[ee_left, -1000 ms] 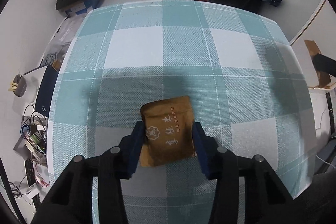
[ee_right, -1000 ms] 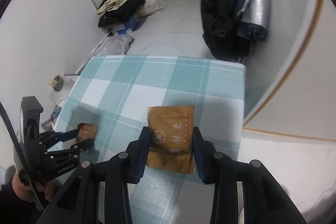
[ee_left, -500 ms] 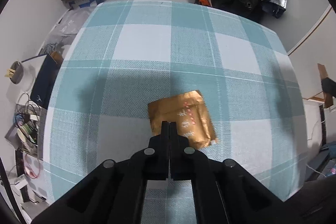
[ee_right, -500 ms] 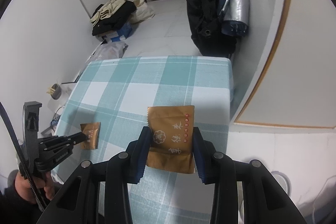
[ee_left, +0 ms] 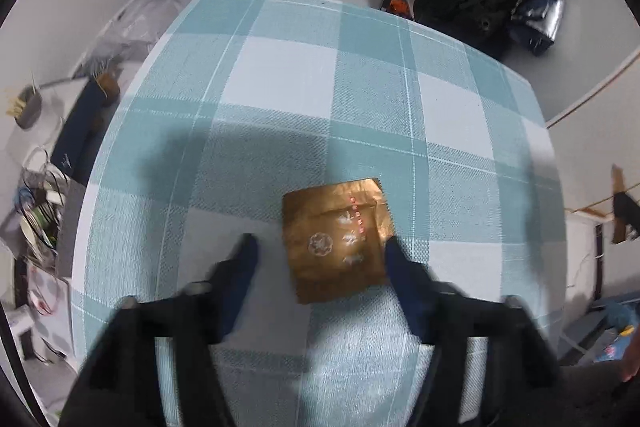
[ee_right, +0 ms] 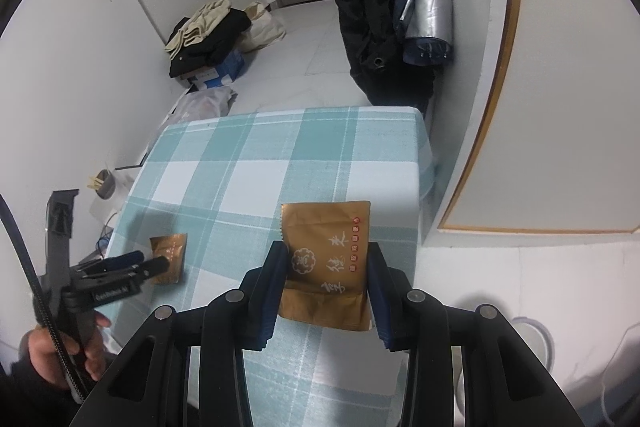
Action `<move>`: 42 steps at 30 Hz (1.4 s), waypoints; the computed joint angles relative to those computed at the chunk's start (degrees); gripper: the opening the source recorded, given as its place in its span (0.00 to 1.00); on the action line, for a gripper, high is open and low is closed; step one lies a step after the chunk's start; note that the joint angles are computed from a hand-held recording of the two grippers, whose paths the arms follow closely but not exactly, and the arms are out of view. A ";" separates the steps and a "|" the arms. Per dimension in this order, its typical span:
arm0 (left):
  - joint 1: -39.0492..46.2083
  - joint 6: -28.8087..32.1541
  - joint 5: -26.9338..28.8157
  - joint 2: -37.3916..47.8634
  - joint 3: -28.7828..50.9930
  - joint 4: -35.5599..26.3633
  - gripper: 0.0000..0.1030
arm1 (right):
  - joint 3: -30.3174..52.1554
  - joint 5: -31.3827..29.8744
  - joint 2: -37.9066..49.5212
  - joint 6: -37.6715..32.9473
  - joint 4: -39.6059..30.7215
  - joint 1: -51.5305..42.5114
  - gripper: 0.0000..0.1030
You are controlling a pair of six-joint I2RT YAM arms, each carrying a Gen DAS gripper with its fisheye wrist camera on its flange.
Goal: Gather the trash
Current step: 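Grasp the small orange packet with the left gripper while the right gripper holds its packet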
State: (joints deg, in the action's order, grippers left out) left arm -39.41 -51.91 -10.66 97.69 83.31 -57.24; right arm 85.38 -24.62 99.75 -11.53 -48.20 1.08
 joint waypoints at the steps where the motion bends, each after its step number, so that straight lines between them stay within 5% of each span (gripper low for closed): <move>1: -0.51 1.02 -1.30 2.36 2.45 -1.80 0.63 | 0.34 -0.24 0.31 0.08 -0.24 -0.18 0.37; 7: -0.83 4.25 -2.81 12.11 12.81 -7.92 0.84 | 1.38 -1.66 1.05 -0.04 -1.06 -0.55 0.37; 10: 0.16 4.39 -1.27 14.25 16.06 -10.23 0.84 | 1.49 -1.86 1.07 -0.43 -1.32 -0.38 0.37; 12: 0.45 4.88 -0.80 14.23 16.38 -10.32 0.76 | 1.65 -2.24 1.10 -0.63 -1.38 -0.37 0.37; 15: -0.16 5.34 -1.31 13.23 16.39 -10.59 0.45 | 1.88 -3.05 1.09 -0.08 -1.43 -0.49 0.37; 21: -0.81 3.52 -1.53 8.25 9.97 -7.37 0.36 | 1.03 -3.04 0.15 0.37 -1.08 -0.18 0.37; 24: -0.45 1.72 -1.85 5.86 7.02 -6.12 0.11 | 0.60 -2.75 -0.25 0.45 -0.92 -0.31 0.37; 27: 0.91 1.90 -0.58 3.18 3.34 -3.58 0.03 | 0.57 -2.49 -0.21 0.76 -1.04 -0.80 0.37; 42: 3.27 -2.58 5.45 -8.92 -8.81 10.53 0.00 | 0.99 -2.24 0.47 1.06 -1.31 -2.22 0.37</move>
State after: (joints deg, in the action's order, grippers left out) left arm -36.13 -54.48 -5.22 88.77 74.50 -46.70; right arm 86.37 -26.86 100.22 -10.47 -49.52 -1.13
